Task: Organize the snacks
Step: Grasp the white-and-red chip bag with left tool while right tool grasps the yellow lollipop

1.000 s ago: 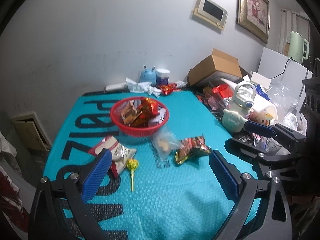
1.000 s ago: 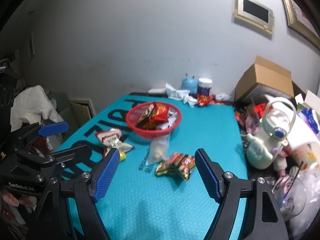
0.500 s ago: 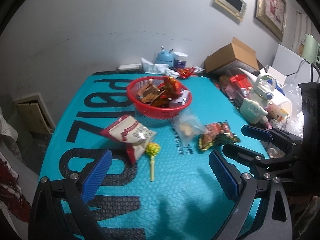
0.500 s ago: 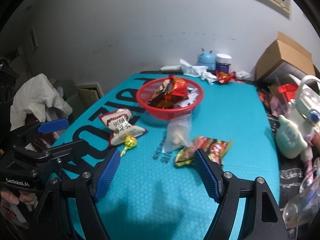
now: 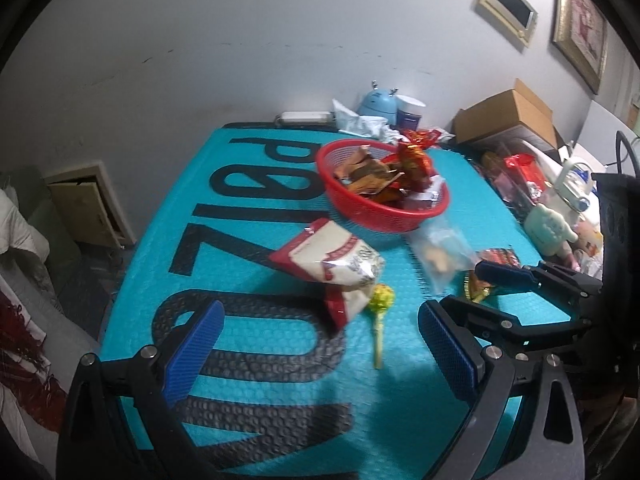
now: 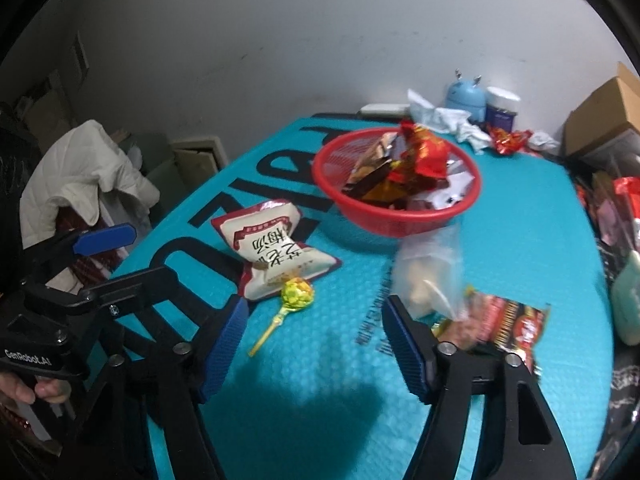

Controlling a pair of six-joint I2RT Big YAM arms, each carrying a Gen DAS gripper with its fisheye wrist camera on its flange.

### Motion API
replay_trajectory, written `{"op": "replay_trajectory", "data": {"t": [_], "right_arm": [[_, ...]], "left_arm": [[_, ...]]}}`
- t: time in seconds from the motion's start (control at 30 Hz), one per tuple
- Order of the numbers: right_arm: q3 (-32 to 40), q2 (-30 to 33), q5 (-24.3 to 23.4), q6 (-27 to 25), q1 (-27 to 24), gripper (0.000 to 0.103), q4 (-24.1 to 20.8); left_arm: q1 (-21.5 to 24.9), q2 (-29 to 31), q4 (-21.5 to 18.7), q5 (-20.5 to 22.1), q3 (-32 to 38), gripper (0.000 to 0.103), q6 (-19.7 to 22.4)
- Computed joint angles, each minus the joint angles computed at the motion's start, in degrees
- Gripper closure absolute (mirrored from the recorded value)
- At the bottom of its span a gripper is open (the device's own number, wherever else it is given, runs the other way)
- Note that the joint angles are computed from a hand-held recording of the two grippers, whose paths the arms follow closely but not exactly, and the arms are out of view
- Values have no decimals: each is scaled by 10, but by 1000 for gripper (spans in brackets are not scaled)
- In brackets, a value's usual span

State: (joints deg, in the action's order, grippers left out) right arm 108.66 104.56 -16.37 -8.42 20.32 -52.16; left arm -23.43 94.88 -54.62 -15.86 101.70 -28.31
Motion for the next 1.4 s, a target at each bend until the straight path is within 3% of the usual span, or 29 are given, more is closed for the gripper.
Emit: {"op": "replay_trajectory", "data": {"t": [0.33,0.6,0.97,1.13,1.4], "right_arm": [[80,73,-8,-15,17,51,-61],[110,106,0,-29,18,73,-85],[109,105,23,-14,-4,74,-77],[115,109,3,-2,-12,74,-85],[116,112,-5,-2,-13,57,-88]], "left_arm": [[31,15,2,36,0,4,-10],[41,45,-5,66,32,4,0],[41,109,-33,102,109,4,18],[46,139,-48,133,143,4,14],[50,183,-72,166,188,6,13]]}}
